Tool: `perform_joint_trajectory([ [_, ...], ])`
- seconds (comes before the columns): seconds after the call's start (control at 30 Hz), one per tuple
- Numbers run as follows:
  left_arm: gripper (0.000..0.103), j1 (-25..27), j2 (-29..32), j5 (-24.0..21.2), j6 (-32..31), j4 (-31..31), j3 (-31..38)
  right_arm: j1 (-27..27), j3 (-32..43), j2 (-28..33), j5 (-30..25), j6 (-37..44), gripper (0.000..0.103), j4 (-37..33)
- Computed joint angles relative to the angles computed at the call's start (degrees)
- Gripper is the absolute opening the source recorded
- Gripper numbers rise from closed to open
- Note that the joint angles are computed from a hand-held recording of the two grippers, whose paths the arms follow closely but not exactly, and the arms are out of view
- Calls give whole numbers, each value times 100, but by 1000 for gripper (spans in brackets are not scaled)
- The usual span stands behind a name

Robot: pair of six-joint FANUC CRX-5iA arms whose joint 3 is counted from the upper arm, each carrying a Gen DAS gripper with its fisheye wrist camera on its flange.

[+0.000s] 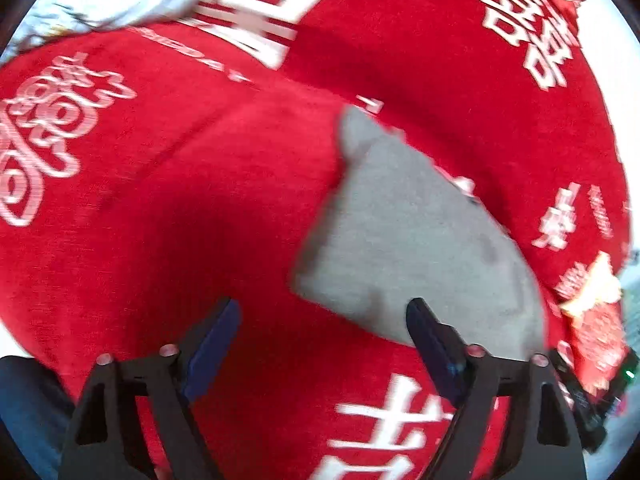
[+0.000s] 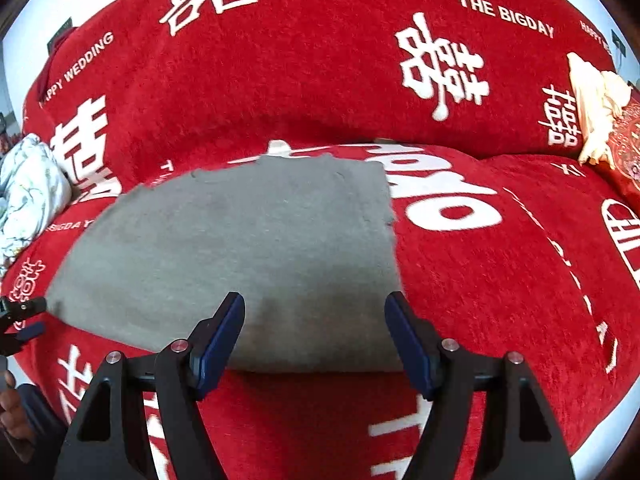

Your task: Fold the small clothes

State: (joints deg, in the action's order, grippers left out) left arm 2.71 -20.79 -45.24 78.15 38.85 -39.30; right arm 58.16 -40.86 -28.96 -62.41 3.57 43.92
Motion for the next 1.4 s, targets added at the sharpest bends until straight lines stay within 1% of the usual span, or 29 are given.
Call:
perform_joint_trajectory([
  [0.03, 60, -55, 87, -54, -174, 184, 2, 12, 47, 57, 29, 47, 76, -9],
  [0.07, 59, -134, 172, -69, -264, 288, 24, 29, 95, 119, 67, 95, 76, -23],
  [0.17, 59, -364, 314, 233, -464, 545, -8, 112, 191, 272, 149, 161, 76, -64],
  [0.27, 59, -448, 472, 487, -667, 1075, -95, 144, 318, 474, 276, 316, 76, -179],
  [0.3, 52, -436, 531, 470, -840, 1416, -155, 152, 367, 549, 300, 377, 76, -216],
  [0.33, 35, -441, 556, 446, -978, 1657, -208, 155, 450, 660, 325, 474, 76, -263],
  [0.37, 11, -429, 685, 296, -1197, 1877, -202, 152, 507, 728, 342, 537, 76, -283],
  [0.4, 11, -400, 816, 184, -1197, 1854, -139, 143, 568, 795, 365, 600, 76, -294],
  [0.43, 11, -404, 765, 231, -1202, 1907, -208, 116, 663, 890, 398, 703, 76, -310],
  [0.47, 11, -417, 746, 289, -1430, 2252, -350, 81, 761, 984, 427, 824, 76, -334],
  [0.5, 11, -428, 736, 306, -1528, 2465, -427, 41, 867, 1082, 447, 953, 76, -361],
  [0.57, 11, -438, 719, 294, -1683, 2747, -538, -87, 1160, 1341, 508, 1277, 76, -447],
  [0.67, 11, -454, 692, 314, -1886, 2950, -605, -379, 1821, 1849, 719, 1951, 78, -776],
  [0.73, 11, -467, 647, 363, -1877, 2834, -592, -635, 2417, 2284, 939, 2548, 80, -1198],
  [0.77, 11, -487, 620, 420, -1876, 2728, -571, -741, 2731, 2510, 956, 2833, 80, -1447],
  [0.8, 11, -479, 594, 438, -1892, 2670, -573, -839, 3069, 2764, 913, 3105, 80, -1681],
  [0.83, 11, -478, 576, 452, -1916, 2634, -571, -948, 3564, 3160, 810, 3427, 80, -1926],
  [0.87, 11, -488, 563, 469, -1949, 2637, -581, -1008, 3864, 3389, 740, 3643, 80, -2099],
  [0.93, 11, -476, 552, 449, -2073, 2745, -634, -1160, 4879, 4151, 379, 4335, 80, -2670],
  [1.03, 11, -470, 577, 422, -2263, 2902, -709, -1232, 6039, 5019, -109, 4892, 80, -3112],
  [1.1, 11, -478, 553, 441, -2381, 2975, -749, -1260, 7057, 5746, -672, 5165, 80, -3451],
  [1.13, 11, -481, 540, 452, -2408, 2976, -758, -1259, 7402, 5996, -900, 5238, 80, -3537],
  [1.17, 11, -501, 534, 479, -2422, 2965, -749, -1250, 7942, 6392, -1332, 5355, 80, -3619],
  [1.2, 11, -506, 520, 496, -2453, 2944, -752, -1212, 8488, 6823, -1842, 5417, 80, -3612],
  [1.23, 11, -530, 526, 522, -2441, 2948, -740, -1132, 8793, 7117, -2172, 5422, 81, -3402],
  [1.27, 11, -543, 515, 537, -2463, 2994, -760, -1017, 8858, 7254, -2251, 5441, 81, -3066],
  [1.3, 11, -543, 516, 521, -2481, 3030, -774, -923, 8683, 7230, -2085, 5457, 77, -2799],
  [1.37, 12, -538, 492, 491, -2492, 3140, -828, -921, 8643, 7208, -2074, 5340, 62, -2747],
  [1.4, 16, -510, 498, 425, -2505, 3221, -850, -931, 8607, 7187, -2097, 5310, 42, -2692],
])
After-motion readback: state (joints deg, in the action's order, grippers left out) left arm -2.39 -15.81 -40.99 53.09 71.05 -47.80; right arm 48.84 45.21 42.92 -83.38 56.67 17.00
